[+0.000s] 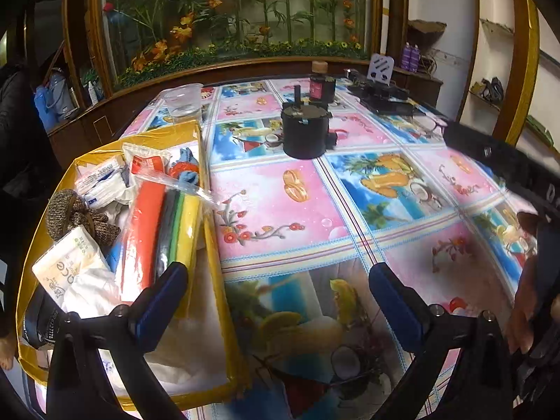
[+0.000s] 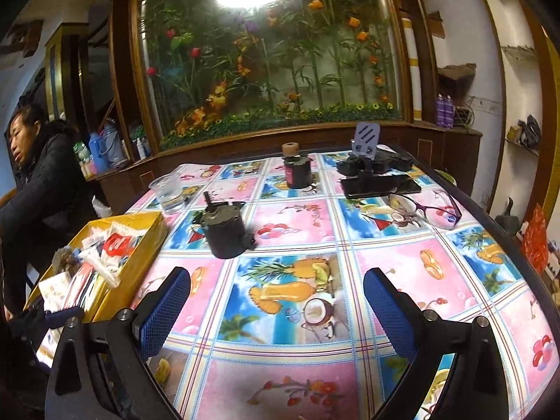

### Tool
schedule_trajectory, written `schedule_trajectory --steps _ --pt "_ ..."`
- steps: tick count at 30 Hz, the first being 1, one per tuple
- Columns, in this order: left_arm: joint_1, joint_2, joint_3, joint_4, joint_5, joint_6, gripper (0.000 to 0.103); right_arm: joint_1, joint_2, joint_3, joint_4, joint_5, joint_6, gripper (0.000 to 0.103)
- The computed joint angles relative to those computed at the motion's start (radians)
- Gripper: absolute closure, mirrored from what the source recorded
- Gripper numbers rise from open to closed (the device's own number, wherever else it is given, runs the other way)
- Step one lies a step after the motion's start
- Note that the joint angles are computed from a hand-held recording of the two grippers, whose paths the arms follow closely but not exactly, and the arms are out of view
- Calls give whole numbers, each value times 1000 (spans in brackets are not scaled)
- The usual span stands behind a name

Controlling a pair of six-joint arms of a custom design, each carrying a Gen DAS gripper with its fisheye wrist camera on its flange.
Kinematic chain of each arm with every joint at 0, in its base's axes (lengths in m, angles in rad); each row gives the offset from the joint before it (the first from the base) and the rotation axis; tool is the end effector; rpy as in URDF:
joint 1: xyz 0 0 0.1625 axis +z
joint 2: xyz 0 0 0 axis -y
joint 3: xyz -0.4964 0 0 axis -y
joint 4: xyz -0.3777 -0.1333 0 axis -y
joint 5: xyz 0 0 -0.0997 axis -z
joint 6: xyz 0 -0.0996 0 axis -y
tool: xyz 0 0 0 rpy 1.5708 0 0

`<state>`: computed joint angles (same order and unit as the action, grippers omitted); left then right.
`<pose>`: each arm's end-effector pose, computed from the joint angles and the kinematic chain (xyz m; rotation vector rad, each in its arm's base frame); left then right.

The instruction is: Organize soft objects

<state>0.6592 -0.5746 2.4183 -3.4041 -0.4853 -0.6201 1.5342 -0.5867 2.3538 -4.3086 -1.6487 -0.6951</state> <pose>-0.1917 -0.4286 0.0211 0.3251 2.1671 -0.9080 0.1080 -0.4822 0.0931 0.7512 -2.3557 1.1831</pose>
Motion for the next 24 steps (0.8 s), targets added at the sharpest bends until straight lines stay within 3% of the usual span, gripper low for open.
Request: schedule_trajectory --steps 6,10,14,16,18,21,24 --pt "14 -4 -38 115 -32 30 0 -1 -3 -26 -11 -44 52 2" --pt "19 -8 -41 123 -41 31 0 7 6 -42 -21 -84 58 2" --pt "20 -3 -8 -40 -60 64 0 2 4 -34 -39 -76 67 2" --pt "-10 13 18 -97 9 31 0 1 3 -25 -52 -67 65 2" --pt "-31 19 25 -80 72 -11 0 3 9 -13 -93 -63 71 2" --pt "-31 13 26 -71 79 -23 0 -9 12 49 -152 -34 92 2" --pt "-42 12 39 -60 116 -73 0 -15 46 129 -254 -31 60 2"
